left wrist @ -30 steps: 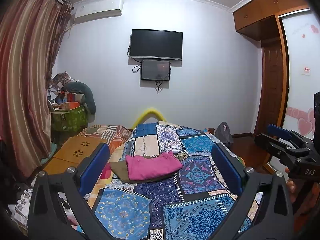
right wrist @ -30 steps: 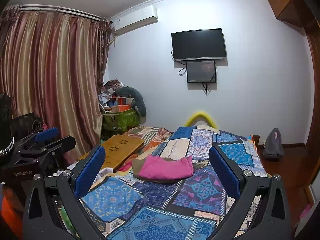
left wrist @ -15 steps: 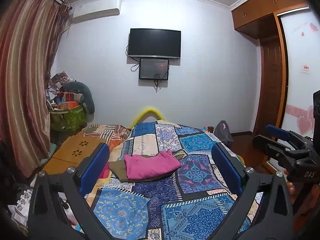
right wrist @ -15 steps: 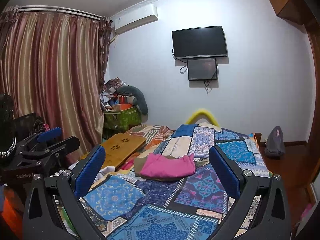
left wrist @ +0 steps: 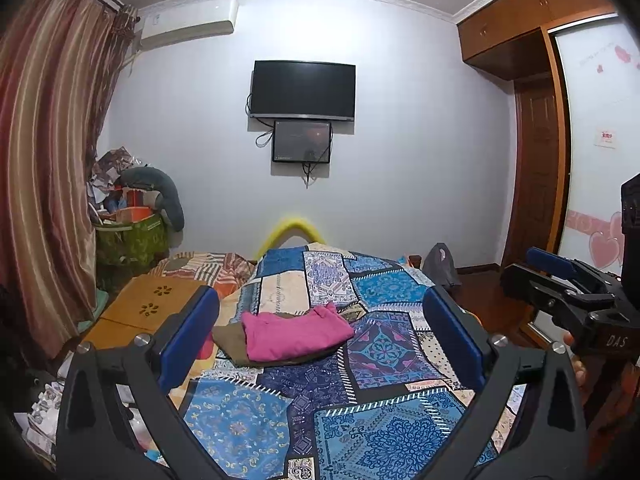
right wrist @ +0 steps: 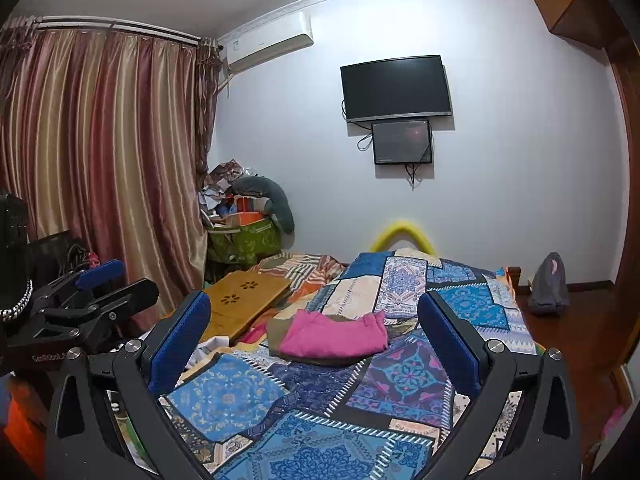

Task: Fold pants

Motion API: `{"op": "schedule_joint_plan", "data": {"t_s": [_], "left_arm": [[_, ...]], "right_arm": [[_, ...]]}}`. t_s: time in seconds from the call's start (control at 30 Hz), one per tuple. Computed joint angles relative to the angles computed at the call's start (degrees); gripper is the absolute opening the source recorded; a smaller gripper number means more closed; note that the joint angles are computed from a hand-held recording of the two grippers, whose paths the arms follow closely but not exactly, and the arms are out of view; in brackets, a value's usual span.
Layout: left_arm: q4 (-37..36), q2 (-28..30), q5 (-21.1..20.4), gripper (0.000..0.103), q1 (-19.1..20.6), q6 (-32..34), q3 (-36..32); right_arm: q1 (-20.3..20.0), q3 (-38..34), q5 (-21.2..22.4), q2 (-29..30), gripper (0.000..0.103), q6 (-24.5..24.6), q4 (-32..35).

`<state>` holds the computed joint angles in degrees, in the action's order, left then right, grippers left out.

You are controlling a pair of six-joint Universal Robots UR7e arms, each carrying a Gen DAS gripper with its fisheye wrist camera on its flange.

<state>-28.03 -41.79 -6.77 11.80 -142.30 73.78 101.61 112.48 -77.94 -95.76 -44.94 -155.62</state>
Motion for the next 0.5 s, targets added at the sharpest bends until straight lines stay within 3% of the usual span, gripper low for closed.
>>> {"op": "schedule_joint_plan", "data": {"t_s": [0.23,0.5], "left_arm": [[11.4,3.6,-0.2,0.103,-0.2,-8.1,-5.0],[-3.4,-0.1,0.7,0.103,-0.4,2.8,0.8]], "right_arm": [[0.4,0.1,-0.4,0.1,0.103,-0.2,-0.3],[0.4,0.2,-0.3,0.1,0.103,0.1,-0.8]]}}
